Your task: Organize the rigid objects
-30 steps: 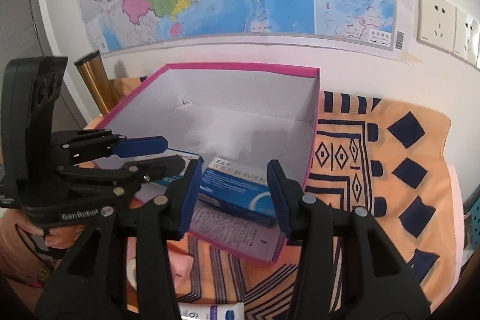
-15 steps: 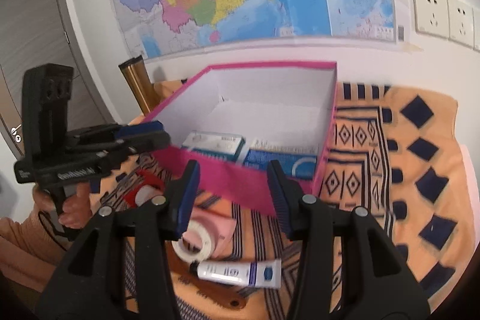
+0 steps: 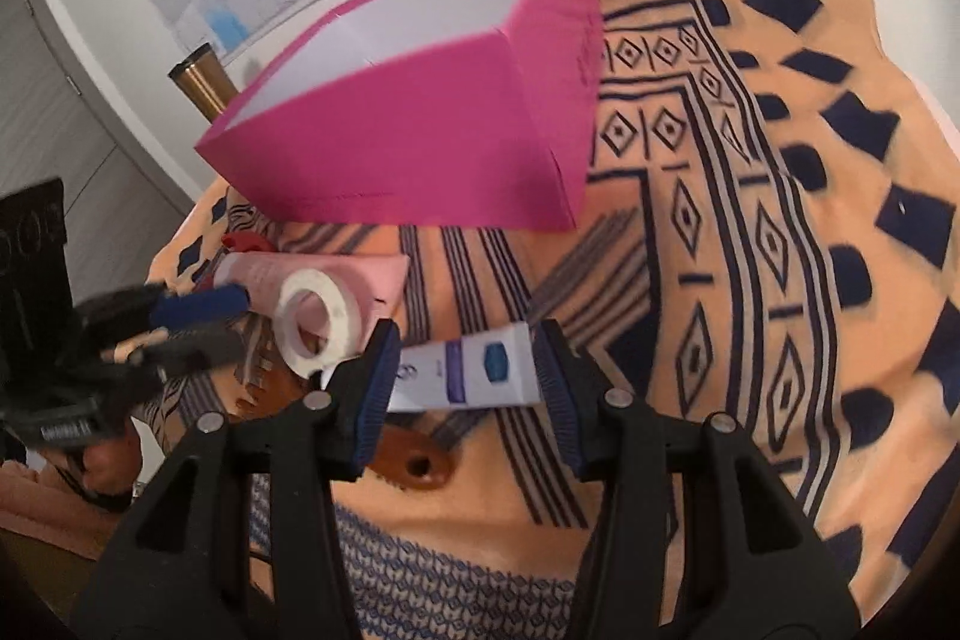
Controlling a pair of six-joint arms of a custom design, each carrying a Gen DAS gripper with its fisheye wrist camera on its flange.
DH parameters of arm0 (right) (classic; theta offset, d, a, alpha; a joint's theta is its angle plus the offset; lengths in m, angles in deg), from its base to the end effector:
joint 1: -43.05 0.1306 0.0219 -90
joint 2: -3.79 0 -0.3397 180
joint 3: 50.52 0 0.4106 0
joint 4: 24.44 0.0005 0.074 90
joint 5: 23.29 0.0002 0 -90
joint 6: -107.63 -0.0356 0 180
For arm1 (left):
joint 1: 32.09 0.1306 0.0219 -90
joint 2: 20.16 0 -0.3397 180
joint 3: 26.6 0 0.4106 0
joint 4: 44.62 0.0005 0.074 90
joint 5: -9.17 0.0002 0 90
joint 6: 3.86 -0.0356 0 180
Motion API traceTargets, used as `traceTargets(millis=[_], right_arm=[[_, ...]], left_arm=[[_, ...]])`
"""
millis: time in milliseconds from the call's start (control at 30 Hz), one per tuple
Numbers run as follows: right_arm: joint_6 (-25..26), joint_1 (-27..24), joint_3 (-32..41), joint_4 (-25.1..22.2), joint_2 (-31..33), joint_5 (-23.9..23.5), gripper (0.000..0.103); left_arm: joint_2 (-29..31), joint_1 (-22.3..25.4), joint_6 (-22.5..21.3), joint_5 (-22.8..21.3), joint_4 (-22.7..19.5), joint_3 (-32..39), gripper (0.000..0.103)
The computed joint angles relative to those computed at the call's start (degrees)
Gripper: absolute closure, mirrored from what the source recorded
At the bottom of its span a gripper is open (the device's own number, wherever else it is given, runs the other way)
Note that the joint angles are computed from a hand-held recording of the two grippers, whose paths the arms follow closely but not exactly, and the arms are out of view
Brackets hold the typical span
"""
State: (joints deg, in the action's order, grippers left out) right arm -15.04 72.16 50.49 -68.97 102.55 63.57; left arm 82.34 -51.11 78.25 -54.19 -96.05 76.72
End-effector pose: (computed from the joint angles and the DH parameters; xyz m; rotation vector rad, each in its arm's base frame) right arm 0.4928 0.2761 0.4086 0.0452 2.3860 0.5980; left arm 0.5363 -0.2023 0.3862 0.7643 2.3111 -0.6557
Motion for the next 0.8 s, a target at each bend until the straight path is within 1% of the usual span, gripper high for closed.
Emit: traceTargets(millis=[133,233,333,567,800], right_arm=[[-0.12,0.19,-0.34,-0.37,-0.07,1.12,0.054],[-0.71,0.07,-0.80,-0.03,-0.09,0.91,0.051],[-1.01,-0.01,-1.14,0.11,0.01,0.63,0.051],[-1.29,-0.14,-1.94,0.98,0.05,-0.09,0.051],[-0.82,-0.28,-2.09,1.36,0.04,-0.84,0.051]], left_arm=[[-0.21,-0.81,0.24,0.06,-0.95,-1.04,0.066],[-0.33,-1.28,0.29,-0.10,-1.97,-1.64,0.066],[0.21,-1.52,0.09,0.04,-3.00,-1.17,0.066],[1.90,-2.19,1.35,0.76,-3.70,0.71,0.067],[2.42,-2.93,1.19,0.23,-3.97,1.30,0.067]])
